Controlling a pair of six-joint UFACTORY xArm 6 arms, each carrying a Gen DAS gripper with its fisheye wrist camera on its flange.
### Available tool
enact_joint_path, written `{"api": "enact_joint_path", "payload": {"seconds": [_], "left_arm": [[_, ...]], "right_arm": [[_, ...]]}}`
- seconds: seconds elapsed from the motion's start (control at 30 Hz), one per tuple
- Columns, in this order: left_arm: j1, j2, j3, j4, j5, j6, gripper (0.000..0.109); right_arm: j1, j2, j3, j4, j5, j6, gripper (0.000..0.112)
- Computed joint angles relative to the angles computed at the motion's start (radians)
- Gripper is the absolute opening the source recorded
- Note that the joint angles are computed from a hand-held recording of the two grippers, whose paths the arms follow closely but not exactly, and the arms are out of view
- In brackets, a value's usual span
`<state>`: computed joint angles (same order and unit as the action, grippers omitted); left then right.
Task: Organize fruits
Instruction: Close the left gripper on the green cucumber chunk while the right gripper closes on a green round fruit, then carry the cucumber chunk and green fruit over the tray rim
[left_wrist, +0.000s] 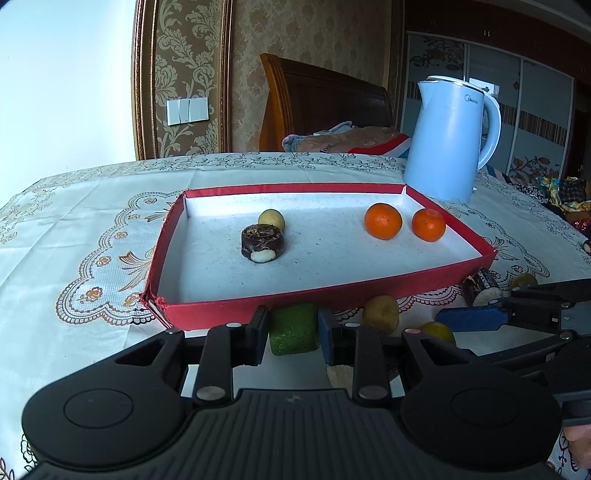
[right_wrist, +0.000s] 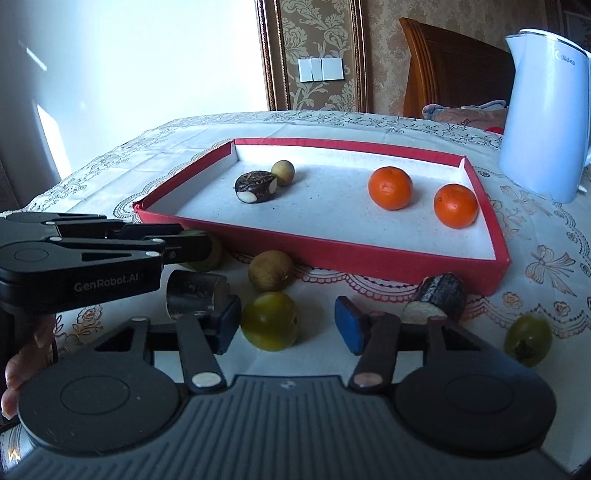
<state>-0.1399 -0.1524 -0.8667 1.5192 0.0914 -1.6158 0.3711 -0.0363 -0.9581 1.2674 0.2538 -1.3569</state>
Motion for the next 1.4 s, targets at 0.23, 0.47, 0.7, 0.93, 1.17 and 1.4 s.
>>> {"api": "enact_joint_path", "payload": {"seconds": [0.23, 0.47, 0.7, 0.93, 1.17, 1.4], "left_arm": [[-0.002, 0.001, 0.000, -0.004, 0.001, 0.009, 0.028], [-0.004, 0.002, -0.005, 0.032, 0.002, -0.019, 0.028], [-0.015, -0.011, -0.018, 0.200, 0.000, -0.168, 0.028], [-0.006, 0.003, -0.005, 0.029, -0.013, 0.002, 0.027], [-0.008, 0.004, 0.001, -0.010, -0.002, 0.038, 0.027], [-0.012, -0.002, -0.005, 0.067, 0.002, -0.034, 0.026]], "right_arm": [[0.027, -0.010, 0.015, 0.059, -0.041, -0.088, 0.032], [0.025, -0.015, 0.016, 0.094, -0.044, -0.114, 0.032], [0.025, -0.024, 0.014, 0.209, -0.059, -0.206, 0.032], [0.020, -0.028, 0.013, 0.243, -0.060, -0.226, 0.032], [0.022, -0.029, 0.011, 0.271, -0.061, -0.256, 0.032], [0.024, -0.035, 0.011, 0.338, -0.068, -0.324, 0.032]]}}
